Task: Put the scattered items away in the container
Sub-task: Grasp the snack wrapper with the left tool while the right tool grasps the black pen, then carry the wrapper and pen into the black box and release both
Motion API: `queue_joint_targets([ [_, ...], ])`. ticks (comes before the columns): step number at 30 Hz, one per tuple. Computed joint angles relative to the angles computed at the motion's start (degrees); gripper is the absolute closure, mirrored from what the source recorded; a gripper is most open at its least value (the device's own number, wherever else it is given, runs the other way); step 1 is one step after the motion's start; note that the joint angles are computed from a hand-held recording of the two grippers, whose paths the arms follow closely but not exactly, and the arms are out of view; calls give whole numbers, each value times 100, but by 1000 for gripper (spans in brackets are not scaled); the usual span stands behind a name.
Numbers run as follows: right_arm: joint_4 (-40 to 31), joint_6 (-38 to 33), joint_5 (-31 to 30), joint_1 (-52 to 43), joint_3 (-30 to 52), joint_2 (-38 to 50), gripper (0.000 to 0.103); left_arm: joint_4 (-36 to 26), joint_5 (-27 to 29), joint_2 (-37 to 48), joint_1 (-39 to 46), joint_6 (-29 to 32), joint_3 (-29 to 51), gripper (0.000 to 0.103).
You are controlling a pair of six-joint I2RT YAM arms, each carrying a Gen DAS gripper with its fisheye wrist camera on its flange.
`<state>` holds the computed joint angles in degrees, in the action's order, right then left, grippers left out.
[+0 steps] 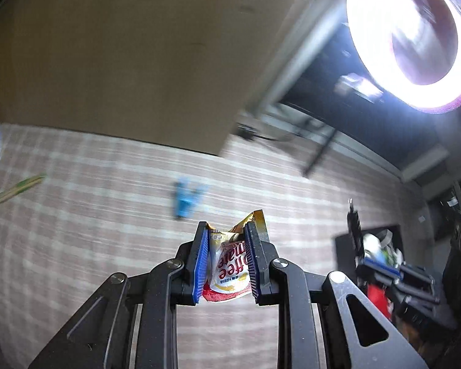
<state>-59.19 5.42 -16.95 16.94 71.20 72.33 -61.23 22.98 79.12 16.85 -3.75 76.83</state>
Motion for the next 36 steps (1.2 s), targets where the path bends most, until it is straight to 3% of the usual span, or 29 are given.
queue_joint_targets([
  [3,-469,-470,-44,-858,32,-394,92,-23,-93,-199,-895,-478,37,82],
  [7,-1220,-1627,-321,-2775,261,-600,92,110,-351,-167,-2270,-1184,248,82],
  [10,-1489,-2439,-499,-4114,406,-428,92,278,-544,9,-3331,-1739,484,82],
  [16,-1688,-3499,-594,-5825,831,166,92,526,-880,744,-4962,-2358,1205,81],
  [18,-1622,-3589,-570,-5998,866,279,92,528,-882,988,-5331,-2502,1464,81],
  [20,-1625,-3758,-673,-6148,901,346,90,441,-811,1229,-5620,-2648,1717,74],
  [21,-1652,-3779,-643,-6192,944,378,81,363,-790,1324,-5717,-2674,1815,63],
  [22,-1630,-3696,-611,-6230,972,419,72,303,-852,1404,-5831,-2680,1903,62],
  [25,-1580,-3649,-734,-6274,1003,423,71,258,-1227,1407,-6053,-2627,1929,63],
  [36,-1536,-3280,-782,-5500,794,-38,71,283,-1371,614,-5228,-2402,1021,63],
])
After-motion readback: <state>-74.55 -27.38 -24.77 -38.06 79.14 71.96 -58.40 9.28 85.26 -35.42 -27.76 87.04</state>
